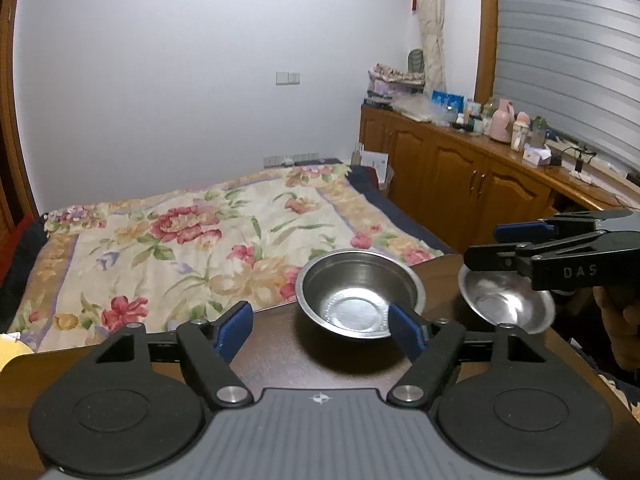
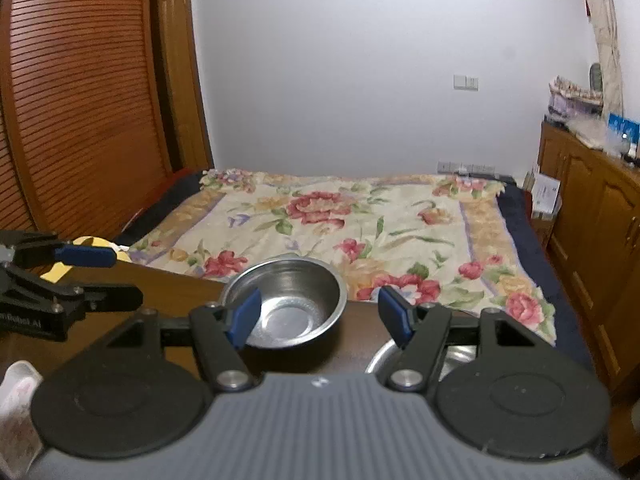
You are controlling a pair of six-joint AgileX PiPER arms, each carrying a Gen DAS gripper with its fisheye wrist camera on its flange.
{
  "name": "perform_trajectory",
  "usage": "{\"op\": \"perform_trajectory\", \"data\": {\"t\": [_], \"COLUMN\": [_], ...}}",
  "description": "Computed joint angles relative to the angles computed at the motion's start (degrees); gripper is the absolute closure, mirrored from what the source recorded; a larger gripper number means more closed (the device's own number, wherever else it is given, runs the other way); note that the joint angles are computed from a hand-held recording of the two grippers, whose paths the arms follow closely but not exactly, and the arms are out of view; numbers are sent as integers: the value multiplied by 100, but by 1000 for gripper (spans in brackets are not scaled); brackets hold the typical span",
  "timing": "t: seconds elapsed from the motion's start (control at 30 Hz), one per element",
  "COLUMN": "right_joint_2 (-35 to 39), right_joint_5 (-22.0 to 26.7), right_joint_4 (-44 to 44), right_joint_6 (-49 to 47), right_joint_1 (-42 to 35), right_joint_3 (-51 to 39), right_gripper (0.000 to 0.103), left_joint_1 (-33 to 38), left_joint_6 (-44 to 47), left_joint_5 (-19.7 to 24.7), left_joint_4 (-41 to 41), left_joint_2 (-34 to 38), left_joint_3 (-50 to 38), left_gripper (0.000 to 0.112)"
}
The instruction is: Organize plates and bowls
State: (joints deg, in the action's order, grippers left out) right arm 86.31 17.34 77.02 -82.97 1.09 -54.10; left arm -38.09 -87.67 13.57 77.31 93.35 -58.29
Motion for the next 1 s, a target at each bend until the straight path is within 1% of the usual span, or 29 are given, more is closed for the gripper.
{"op": "perform_trajectory", "data": {"t": [0.07,0.13,0.3,0.43,0.5,0.57,0.6,0.77,0.9,1.0], "right_joint_2": [240,459,1004,1309,1392,1475,1514,1639,1762,1842], "right_joint_5": [-6,-27,112,278,345,407,438,544,683,800], "right_joint_4": [-362,-709,-1731,-2201,-2283,-2406,-2501,-2805,-2910,-2896], "right_joint_6": [353,672,1718,2302,2423,2599,2719,3045,3209,3302], "right_joint_1": [45,104,172,165,154,155,163,228,205,176], "right_joint_3": [-219,-407,-944,-1251,-1336,-1413,-1456,-1611,-1754,-1843], "right_gripper": [38,38,38,39,39,41,43,46,47,50], "left_joint_1": [125,236,455,559,614,649,658,663,662,716], "left_joint_6": [353,805,2388,3711,4452,4912,5033,5168,5235,5661], "left_joint_5": [-129,-231,-440,-482,-470,-444,-431,-321,-289,-301], "left_joint_4": [-322,-782,-2471,-3875,-4680,-5202,-5345,-5514,-5584,-6073], "left_joint_2": [200,405,832,1148,1286,1402,1453,1630,1675,1766], "left_joint_3": [-178,-360,-747,-1044,-1193,-1313,-1360,-1562,-1617,-1691], "left_gripper": [39,44,50,54,56,58,59,62,63,65]}}
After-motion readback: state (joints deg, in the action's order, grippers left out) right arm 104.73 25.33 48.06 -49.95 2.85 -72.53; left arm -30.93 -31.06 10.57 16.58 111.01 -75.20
